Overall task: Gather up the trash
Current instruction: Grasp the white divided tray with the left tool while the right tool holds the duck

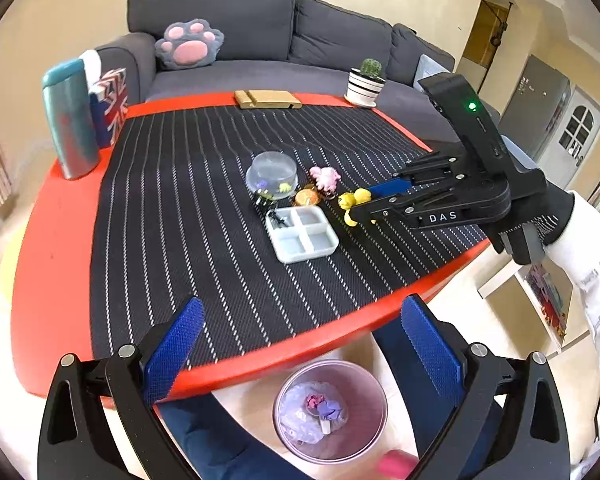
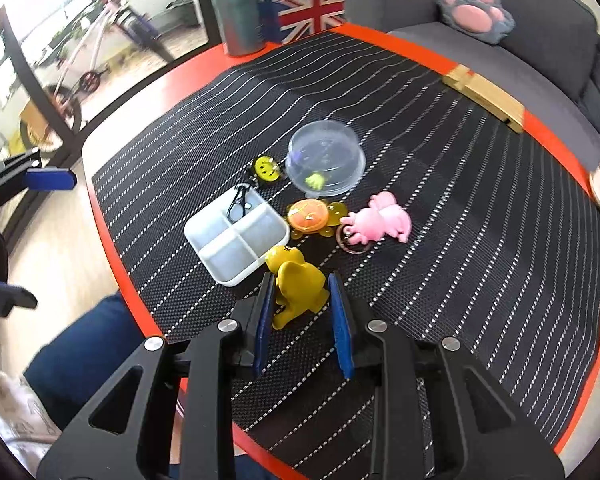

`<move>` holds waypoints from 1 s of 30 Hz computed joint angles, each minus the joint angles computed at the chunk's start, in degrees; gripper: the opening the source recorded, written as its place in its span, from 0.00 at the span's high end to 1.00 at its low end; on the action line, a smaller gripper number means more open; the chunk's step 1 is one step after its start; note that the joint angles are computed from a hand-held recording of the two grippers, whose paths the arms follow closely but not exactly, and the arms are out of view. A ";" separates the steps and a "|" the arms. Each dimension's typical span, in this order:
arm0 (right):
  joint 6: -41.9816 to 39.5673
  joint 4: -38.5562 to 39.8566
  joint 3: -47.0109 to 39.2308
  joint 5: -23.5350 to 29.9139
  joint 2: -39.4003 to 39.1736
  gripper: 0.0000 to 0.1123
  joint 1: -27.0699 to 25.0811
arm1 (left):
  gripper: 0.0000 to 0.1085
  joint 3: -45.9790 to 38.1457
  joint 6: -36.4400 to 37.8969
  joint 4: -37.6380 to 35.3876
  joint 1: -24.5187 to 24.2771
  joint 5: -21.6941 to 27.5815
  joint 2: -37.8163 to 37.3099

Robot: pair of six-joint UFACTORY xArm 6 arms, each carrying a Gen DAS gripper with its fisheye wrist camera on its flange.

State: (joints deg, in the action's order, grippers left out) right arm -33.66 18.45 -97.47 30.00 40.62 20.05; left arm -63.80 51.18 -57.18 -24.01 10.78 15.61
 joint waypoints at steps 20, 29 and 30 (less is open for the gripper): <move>8.19 0.50 8.13 -4.35 -5.92 0.76 -1.92 | 0.12 -22.41 -45.15 45.62 0.98 10.90 17.64; 6.26 2.72 9.39 -4.82 -6.64 0.76 -2.38 | 0.13 -27.24 -58.12 57.25 0.70 12.04 21.91; 6.10 2.88 9.40 -4.82 -6.56 0.76 -2.39 | 0.13 -27.23 -58.43 57.66 0.67 11.89 22.08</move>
State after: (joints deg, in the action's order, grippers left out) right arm -27.56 21.33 -88.07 25.18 34.06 17.65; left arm -91.03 -7.25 0.48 -23.33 22.67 37.68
